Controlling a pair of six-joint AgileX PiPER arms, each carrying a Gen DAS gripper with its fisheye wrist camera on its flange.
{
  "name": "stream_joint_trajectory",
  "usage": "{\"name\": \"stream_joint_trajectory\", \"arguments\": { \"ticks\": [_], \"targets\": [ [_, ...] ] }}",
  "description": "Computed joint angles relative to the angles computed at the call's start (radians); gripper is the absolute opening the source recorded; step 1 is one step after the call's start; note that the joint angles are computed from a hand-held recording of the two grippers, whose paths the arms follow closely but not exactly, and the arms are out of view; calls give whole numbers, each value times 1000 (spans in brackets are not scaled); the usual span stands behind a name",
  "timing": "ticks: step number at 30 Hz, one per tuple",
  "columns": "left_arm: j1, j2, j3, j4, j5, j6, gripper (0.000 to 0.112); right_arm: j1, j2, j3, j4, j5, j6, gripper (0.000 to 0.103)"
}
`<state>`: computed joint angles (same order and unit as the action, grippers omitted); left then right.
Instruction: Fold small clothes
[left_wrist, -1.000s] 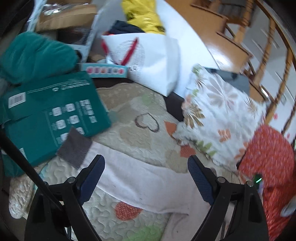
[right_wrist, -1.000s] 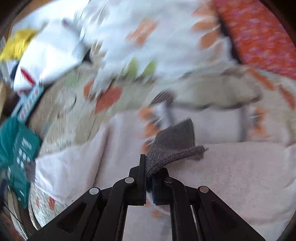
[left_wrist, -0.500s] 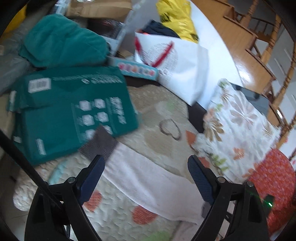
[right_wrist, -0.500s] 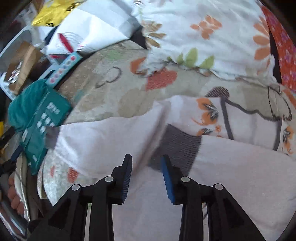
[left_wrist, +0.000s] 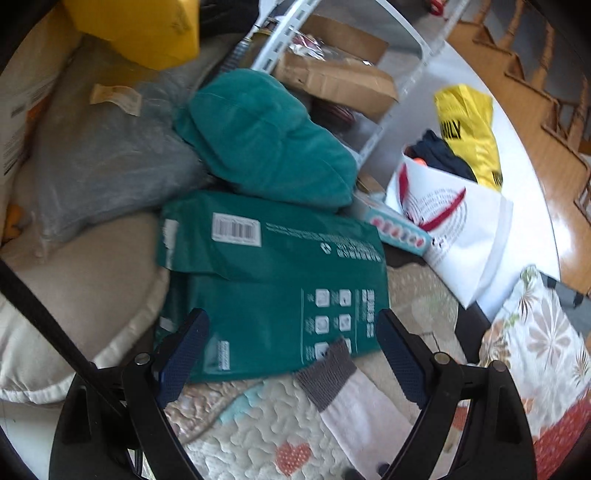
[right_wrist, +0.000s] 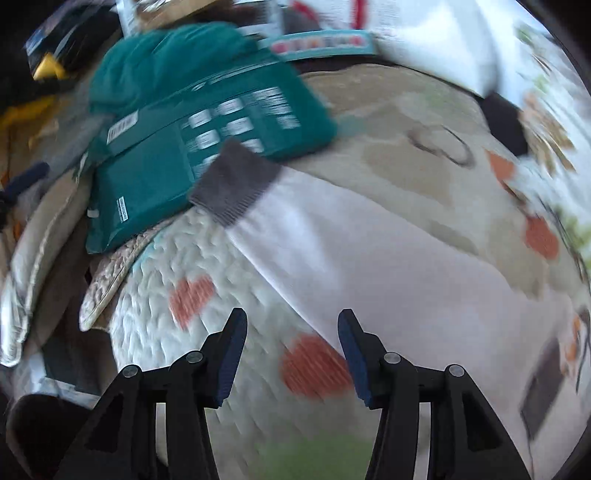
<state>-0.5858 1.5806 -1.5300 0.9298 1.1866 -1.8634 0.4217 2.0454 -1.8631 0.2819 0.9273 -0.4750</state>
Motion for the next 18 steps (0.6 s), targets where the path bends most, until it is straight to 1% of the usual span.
{"name": "stream_joint_trajectory", "arguments": {
  "ticks": [4, 6, 8, 9, 10, 11, 12, 13, 16, 18],
  "targets": [
    [8, -25, 30, 4, -12, -22, 90, 88, 113, -128, -105, -9, 91, 56],
    [13, -24, 30, -4, -26, -19, 90, 127, 160, -184, -174, -39, 158, 56],
    [9, -19, 26, -4, -28, -23, 90, 143, 216, -279, -199, -25, 213, 56],
    [6, -16, 23, -2, -28, -24, 90, 146, 249, -342, -204, 12, 240, 53],
    [0, -9, 15, 2, -27, -23, 90, 147, 263, -374, -210, 31, 264, 31],
    [-7, -2, 6, 5, -22, -19, 90, 139, 283, -431, -198, 73, 294, 7],
    [-12, 8, -6, 8, -20, -11, 90, 115, 288, -467, -147, 107, 314, 7],
    [-19, 20, -19, 11, -15, -1, 90, 77, 266, -463, -80, 111, 330, 7],
    [-37, 47, -51, 11, -18, 27, 90, -19, 138, -338, 4, 45, 327, 7],
    [-49, 64, -70, 8, -23, 38, 90, -120, 40, -249, 71, 16, 299, 7]
  ]
}}
